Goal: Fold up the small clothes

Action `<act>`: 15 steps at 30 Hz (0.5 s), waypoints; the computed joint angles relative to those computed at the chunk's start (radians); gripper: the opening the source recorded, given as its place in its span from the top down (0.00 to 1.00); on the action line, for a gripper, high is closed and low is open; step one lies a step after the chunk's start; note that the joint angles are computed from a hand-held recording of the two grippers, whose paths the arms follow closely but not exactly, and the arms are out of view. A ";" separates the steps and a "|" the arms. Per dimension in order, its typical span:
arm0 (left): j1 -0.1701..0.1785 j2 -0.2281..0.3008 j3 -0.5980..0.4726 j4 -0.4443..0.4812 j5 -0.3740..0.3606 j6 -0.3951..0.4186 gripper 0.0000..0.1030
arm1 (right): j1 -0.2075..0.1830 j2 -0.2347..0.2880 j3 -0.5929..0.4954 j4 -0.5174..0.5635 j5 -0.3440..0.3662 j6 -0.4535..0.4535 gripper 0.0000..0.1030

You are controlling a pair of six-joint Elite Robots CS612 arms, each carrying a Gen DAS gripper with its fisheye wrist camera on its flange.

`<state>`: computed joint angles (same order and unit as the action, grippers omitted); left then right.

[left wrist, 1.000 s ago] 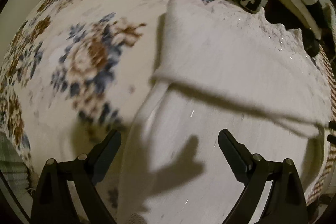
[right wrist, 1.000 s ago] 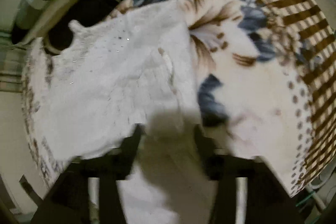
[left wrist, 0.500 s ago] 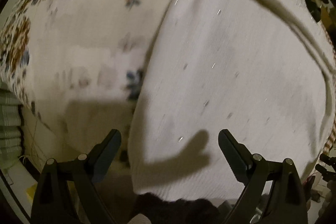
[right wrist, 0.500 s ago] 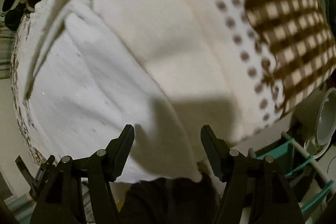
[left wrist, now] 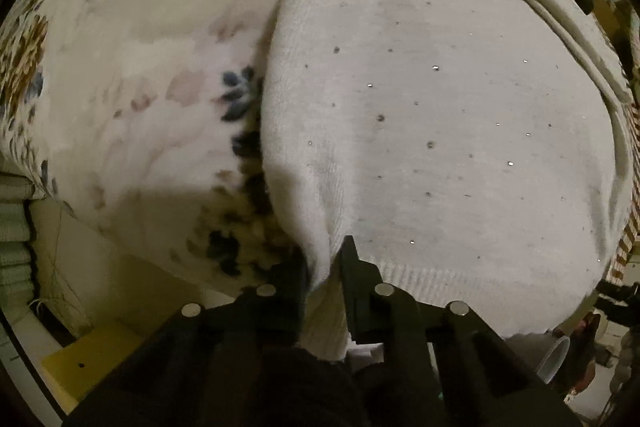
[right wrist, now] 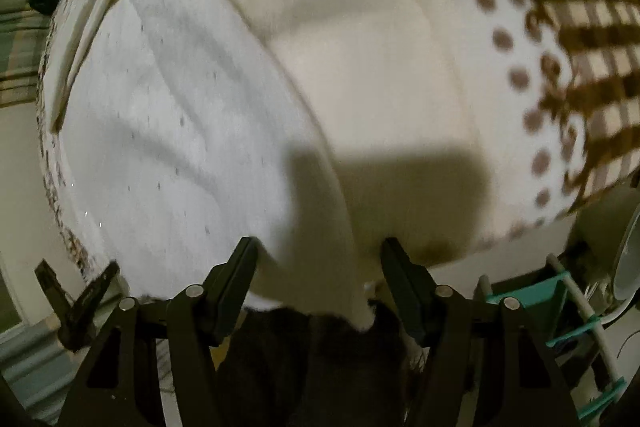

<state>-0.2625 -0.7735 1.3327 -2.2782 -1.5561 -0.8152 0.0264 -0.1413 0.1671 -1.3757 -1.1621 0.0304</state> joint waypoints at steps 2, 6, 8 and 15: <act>-0.003 -0.002 0.003 -0.008 0.004 -0.001 0.90 | -0.001 -0.026 0.064 -0.009 0.010 -0.014 0.51; 0.000 -0.002 -0.015 -0.007 0.004 -0.009 0.92 | -0.004 -0.079 0.184 -0.061 0.032 -0.028 0.91; 0.006 -0.017 -0.007 -0.021 -0.007 -0.023 0.92 | -0.006 -0.104 0.237 -0.094 0.067 -0.020 0.91; 0.037 -0.066 0.001 -0.109 -0.055 -0.092 0.92 | -0.023 -0.152 0.247 -0.081 0.216 -0.055 0.93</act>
